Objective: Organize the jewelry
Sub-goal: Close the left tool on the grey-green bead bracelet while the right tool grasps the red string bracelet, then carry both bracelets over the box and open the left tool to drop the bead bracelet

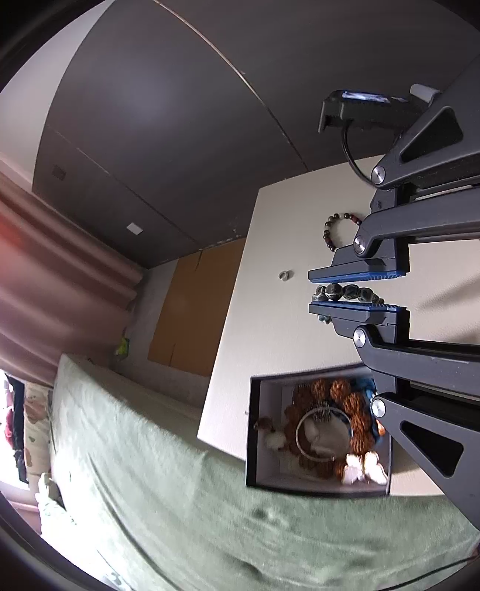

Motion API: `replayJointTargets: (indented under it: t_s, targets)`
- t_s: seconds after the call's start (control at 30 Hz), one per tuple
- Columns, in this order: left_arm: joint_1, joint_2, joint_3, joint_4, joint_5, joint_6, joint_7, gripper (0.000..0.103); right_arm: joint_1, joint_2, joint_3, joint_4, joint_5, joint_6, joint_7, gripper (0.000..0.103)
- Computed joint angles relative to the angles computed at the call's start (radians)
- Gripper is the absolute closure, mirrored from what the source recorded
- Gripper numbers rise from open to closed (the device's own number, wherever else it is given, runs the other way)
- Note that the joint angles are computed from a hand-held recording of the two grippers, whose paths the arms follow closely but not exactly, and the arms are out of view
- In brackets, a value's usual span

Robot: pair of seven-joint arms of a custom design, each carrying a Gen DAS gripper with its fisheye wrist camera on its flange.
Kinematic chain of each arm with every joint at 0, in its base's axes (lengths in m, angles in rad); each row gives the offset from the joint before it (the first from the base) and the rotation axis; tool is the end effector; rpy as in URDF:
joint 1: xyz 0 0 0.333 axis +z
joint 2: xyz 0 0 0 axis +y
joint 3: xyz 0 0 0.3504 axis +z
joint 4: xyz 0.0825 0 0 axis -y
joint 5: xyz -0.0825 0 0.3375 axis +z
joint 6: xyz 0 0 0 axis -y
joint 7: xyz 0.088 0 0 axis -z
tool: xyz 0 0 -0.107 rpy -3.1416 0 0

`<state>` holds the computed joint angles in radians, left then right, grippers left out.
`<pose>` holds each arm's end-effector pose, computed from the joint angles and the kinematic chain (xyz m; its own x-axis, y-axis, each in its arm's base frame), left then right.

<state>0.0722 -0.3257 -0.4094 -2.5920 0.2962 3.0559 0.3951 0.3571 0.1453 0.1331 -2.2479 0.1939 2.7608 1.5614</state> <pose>0.3832 -0.1741 0.5081 0.3191 -0.8399 0.4389 -0.6431 -0.5321 -0.5507 0.4833 0.2463 0.4083 0.3434 -0.9276 -0.1469 -0.8962 -0.2769 -0.3466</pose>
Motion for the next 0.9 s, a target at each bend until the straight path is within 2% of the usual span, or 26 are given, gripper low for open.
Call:
replayJointTargets:
  t_s: [0.03, 0.07, 0.17, 0.27, 0.37, 0.57, 0.9]
  targets:
    - [-0.004, -0.013, 0.005, -0.007, -0.003, -0.001, 0.001, 0.094, 0.011, -0.001, -0.009, -0.001, -0.042, -0.003, 0.022, 0.094]
    - [-0.003, -0.025, 0.004, -0.013, -0.002, -0.004, 0.000, 0.094, 0.015, -0.002, -0.012, -0.003, -0.060, -0.002, 0.034, 0.094]
    - [0.005, -0.067, 0.000, -0.035, -0.009, -0.005, -0.009, 0.094, -0.006, -0.013, 0.014, -0.015, 0.015, -0.001, -0.040, 0.094]
    - [0.001, -0.100, 0.011, -0.059, -0.029, -0.001, -0.003, 0.094, -0.026, -0.045, 0.032, -0.041, 0.142, 0.014, -0.132, 0.094]
    - [-0.006, -0.127, 0.029, -0.084, -0.055, 0.005, 0.013, 0.093, -0.035, -0.083, 0.043, -0.059, 0.330, 0.015, -0.271, 0.094]
    - [-0.001, -0.190, 0.042, -0.127, -0.102, -0.005, 0.029, 0.093, 0.009, -0.167, 0.018, -0.083, 0.706, -0.028, -0.537, 0.094]
    - [0.001, -0.184, 0.092, -0.154, -0.163, 0.023, 0.100, 0.093, 0.083, -0.147, 0.017, -0.025, 0.962, -0.040, -0.669, 0.094]
